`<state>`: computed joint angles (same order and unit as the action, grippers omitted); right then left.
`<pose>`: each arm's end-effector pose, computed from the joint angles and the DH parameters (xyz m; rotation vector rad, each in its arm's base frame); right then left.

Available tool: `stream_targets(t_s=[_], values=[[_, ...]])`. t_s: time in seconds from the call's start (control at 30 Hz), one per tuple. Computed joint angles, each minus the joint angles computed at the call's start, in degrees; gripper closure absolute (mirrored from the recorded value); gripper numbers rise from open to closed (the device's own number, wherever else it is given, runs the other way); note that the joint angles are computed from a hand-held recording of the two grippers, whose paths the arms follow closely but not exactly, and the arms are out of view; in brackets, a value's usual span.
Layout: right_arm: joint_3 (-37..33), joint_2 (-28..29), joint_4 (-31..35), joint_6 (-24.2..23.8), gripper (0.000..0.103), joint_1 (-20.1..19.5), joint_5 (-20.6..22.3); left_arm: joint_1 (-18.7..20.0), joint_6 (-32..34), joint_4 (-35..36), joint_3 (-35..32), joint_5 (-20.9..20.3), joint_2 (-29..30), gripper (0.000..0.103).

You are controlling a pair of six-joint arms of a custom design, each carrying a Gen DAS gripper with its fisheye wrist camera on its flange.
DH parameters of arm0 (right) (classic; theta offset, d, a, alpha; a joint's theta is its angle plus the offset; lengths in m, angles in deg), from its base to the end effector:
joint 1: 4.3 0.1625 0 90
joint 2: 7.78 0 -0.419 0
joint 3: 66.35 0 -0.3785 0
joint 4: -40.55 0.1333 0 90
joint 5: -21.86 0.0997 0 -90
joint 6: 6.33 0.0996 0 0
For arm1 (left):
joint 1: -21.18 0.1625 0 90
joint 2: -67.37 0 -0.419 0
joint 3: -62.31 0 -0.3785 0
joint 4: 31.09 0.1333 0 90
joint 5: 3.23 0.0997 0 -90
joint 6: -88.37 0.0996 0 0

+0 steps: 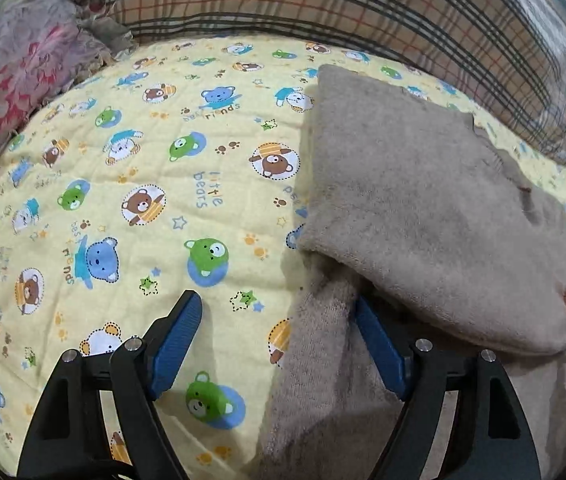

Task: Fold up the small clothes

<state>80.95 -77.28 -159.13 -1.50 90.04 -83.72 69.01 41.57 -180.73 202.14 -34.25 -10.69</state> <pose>0.1336 -0.3530 0.1562 -0.1215 -2.8024 0.8286 -0.0819 -0.4162 0.1840 -0.0670 2.2400 -0.8583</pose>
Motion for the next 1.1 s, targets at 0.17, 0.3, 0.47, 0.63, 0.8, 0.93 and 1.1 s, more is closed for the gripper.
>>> stream_targets(t_s=[0.17,0.3,0.47,0.63,0.8,0.93,1.1], values=[[-2.7,-1.2,0.0,-2.3,0.092,3.3,2.6,0.6,0.9,-1.7,-2.3,0.5,1.9,0.023],[-5.9,-6.7,-3.3,-7.9,0.092,8.1,6.0,1.8,2.9,-5.5,-4.7,2.4,4.8,0.022],[-5.3,-10.8,-1.4,-10.9,0.092,5.5,4.4,2.7,1.4,-8.4,-4.6,2.8,5.8,0.021],[-0.5,-7.3,-1.7,-10.6,0.092,-4.7,5.9,1.7,-0.8,-14.1,-0.9,4.5,3.5,0.021],[1.5,-4.4,-7.4,-13.6,0.092,-8.0,8.8,2.7,-0.8,-14.2,-0.6,3.1,3.2,0.021],[1.8,-4.3,-7.1,-15.1,0.092,-8.3,6.4,2.8,-0.1,-16.0,-0.1,2.6,3.5,0.020],[1.6,-4.1,-2.3,-15.4,0.089,-6.1,0.2,3.0,0.7,-17.7,0.4,1.8,3.4,0.020]])
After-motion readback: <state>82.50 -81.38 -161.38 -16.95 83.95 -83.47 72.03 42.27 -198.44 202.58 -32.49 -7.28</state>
